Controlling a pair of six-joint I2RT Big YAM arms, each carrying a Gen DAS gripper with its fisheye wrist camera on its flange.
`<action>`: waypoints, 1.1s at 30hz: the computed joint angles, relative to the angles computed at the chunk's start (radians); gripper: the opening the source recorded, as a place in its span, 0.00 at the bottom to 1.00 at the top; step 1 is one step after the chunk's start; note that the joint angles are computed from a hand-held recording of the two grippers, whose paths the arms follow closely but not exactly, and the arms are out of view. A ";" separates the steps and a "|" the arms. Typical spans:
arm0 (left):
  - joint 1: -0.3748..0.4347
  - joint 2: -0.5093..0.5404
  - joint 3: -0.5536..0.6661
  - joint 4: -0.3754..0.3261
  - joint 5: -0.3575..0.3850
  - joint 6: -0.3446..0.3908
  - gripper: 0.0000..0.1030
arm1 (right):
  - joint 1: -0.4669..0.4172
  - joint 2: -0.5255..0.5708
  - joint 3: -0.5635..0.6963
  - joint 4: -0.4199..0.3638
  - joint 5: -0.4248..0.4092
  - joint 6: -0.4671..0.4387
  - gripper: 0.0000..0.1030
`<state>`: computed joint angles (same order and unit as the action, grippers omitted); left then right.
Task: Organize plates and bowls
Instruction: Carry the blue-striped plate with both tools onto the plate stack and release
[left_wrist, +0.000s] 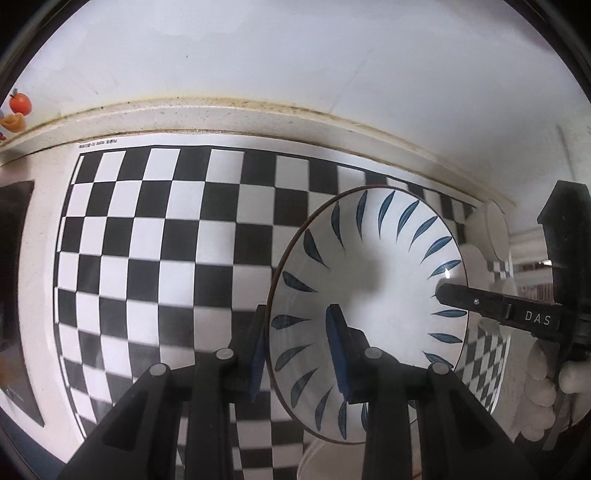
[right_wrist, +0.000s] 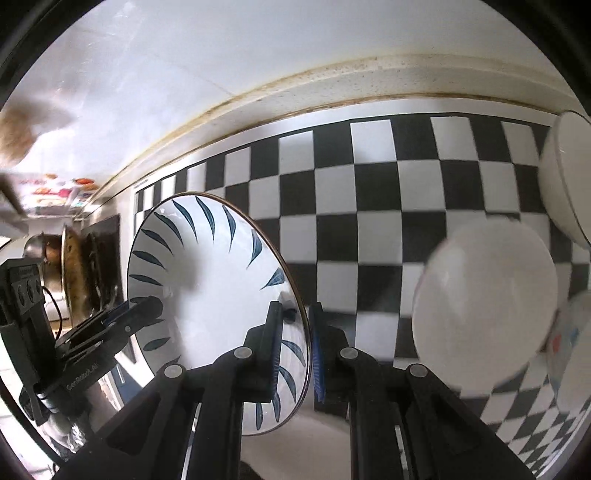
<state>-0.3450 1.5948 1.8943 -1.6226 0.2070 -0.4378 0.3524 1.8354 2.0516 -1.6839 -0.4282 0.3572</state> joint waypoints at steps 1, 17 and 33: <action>-0.008 -0.018 -0.005 -0.005 -0.006 -0.007 0.27 | 0.002 -0.020 -0.016 -0.001 0.000 -0.002 0.16; -0.172 -0.171 -0.115 -0.005 -0.044 -0.088 0.27 | 0.017 -0.382 -0.381 0.065 -0.015 0.043 0.15; -0.301 -0.188 -0.293 -0.016 -0.030 -0.123 0.27 | 0.041 -0.564 -0.740 0.127 -0.011 0.087 0.15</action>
